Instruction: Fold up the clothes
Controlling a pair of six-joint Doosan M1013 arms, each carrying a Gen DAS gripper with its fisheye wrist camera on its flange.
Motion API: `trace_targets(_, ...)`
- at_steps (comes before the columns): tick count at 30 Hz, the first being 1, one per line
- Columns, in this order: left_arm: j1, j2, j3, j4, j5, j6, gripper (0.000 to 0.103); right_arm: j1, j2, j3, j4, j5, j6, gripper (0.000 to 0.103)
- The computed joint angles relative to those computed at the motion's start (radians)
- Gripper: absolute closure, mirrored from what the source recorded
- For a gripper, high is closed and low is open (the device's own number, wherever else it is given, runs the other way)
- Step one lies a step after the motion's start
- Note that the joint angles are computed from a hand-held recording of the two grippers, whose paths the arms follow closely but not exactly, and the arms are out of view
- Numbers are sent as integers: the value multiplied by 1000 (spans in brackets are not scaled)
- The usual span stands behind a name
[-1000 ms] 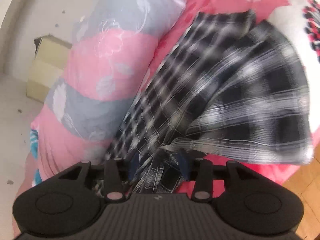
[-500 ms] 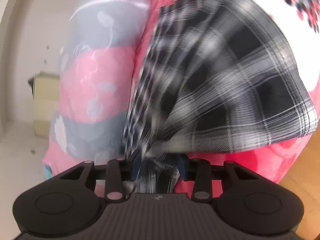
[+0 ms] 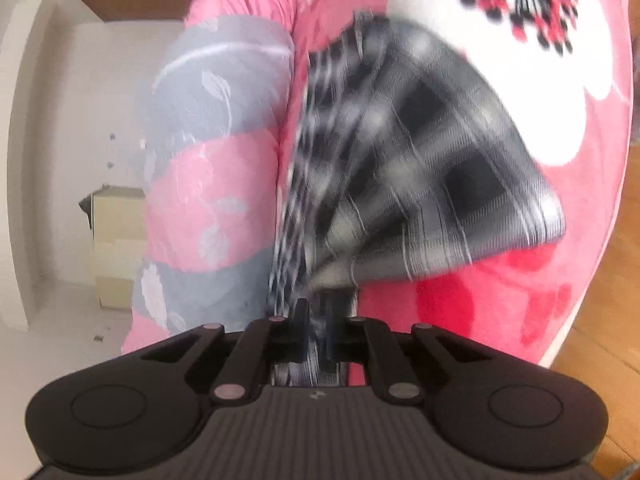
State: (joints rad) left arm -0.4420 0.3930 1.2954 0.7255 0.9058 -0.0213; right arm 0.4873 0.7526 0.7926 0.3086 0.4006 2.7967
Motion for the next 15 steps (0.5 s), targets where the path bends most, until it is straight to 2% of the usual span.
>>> trace_targets(1,0,0,0,-1,0,0,99,-1,5,-1,32,-4,-14,91)
trace_targets(3,0,-1,1,-2,1,1,99,-2,19,-9,33,-7,37,81)
trace_targets(5,0,-1,1,-3,2,2,98,-1,26,-3,30,-46,81,69)
trace_targets(6,0,-1,1,-3,2,2,98,-1,29,-1,35,-62,89,68)
trace_targets(12,-3,0,3,9,6,-6,97,2,49,-9,0,-115,130,69)
trace_targets(15,-4,0,6,16,5,-15,97,4,46,0,-30,-142,132,84)
